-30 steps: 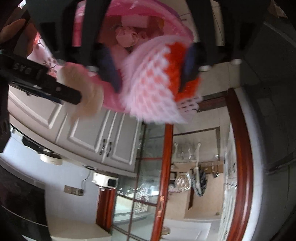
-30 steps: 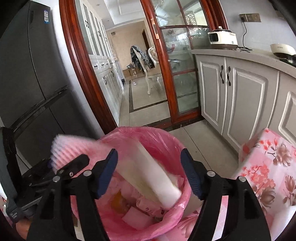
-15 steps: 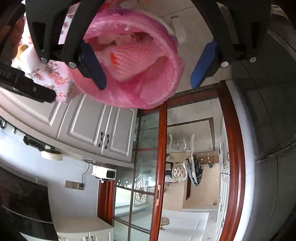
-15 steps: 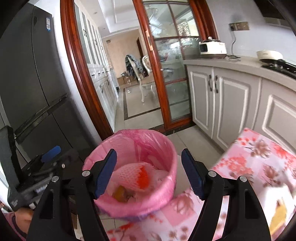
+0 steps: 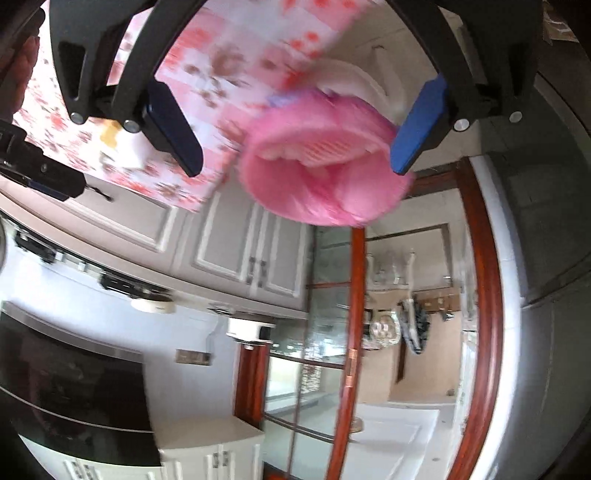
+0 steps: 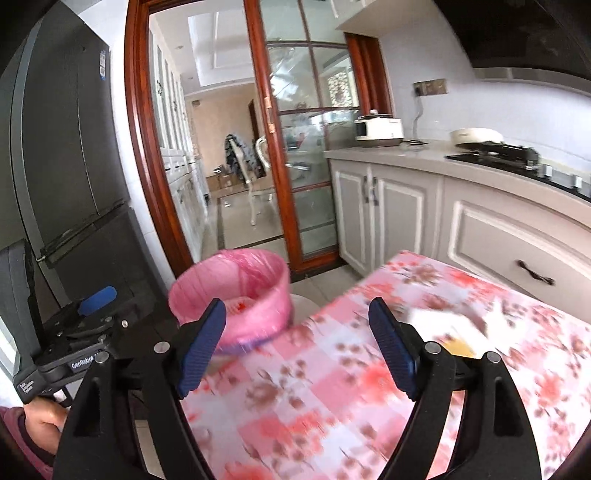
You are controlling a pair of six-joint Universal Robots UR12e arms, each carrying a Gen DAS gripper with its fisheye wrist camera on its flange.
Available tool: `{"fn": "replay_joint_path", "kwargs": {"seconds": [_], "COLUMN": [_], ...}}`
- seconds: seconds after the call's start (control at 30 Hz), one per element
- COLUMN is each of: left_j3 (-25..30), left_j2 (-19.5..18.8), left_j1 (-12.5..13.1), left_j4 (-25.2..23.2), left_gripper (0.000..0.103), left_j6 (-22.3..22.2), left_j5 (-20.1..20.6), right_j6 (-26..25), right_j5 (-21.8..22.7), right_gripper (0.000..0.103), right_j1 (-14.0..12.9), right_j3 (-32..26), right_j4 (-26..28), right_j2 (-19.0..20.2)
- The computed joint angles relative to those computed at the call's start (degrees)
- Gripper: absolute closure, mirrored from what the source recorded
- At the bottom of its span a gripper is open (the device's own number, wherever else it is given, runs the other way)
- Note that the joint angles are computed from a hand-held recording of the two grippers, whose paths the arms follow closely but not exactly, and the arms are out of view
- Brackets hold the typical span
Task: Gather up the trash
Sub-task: 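Return both tools to the table above the remaining items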
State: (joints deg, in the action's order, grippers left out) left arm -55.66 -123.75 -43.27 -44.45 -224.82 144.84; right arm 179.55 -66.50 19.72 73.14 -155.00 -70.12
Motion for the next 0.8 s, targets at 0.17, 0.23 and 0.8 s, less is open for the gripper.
{"fn": "replay_joint_path", "kwargs": {"seconds": [0.17, 0.23, 0.8], "left_j3": [4.76, 7.49, 38.18], "left_j2": [-3.89, -5.81, -24.12], "left_j1": [-2.17, -2.80, -3.03], "left_j4": [2.30, 2.27, -13.29], "left_gripper": [0.005, 0.005, 0.005], "left_j6": [2.63, 3.77, 9.31], "left_j5": [-3.49, -4.48, -14.40], "right_j6": [1.36, 1.66, 4.08], "right_j5": [-1.32, -1.82, -6.51], "right_gripper": [0.026, 0.026, 0.026], "right_j1": [-3.00, -4.10, -10.04], "right_j3": [7.08, 9.28, 15.20], "right_j4": [-2.67, -3.21, -1.65], "right_j2": [-4.56, -5.92, -7.25]}}
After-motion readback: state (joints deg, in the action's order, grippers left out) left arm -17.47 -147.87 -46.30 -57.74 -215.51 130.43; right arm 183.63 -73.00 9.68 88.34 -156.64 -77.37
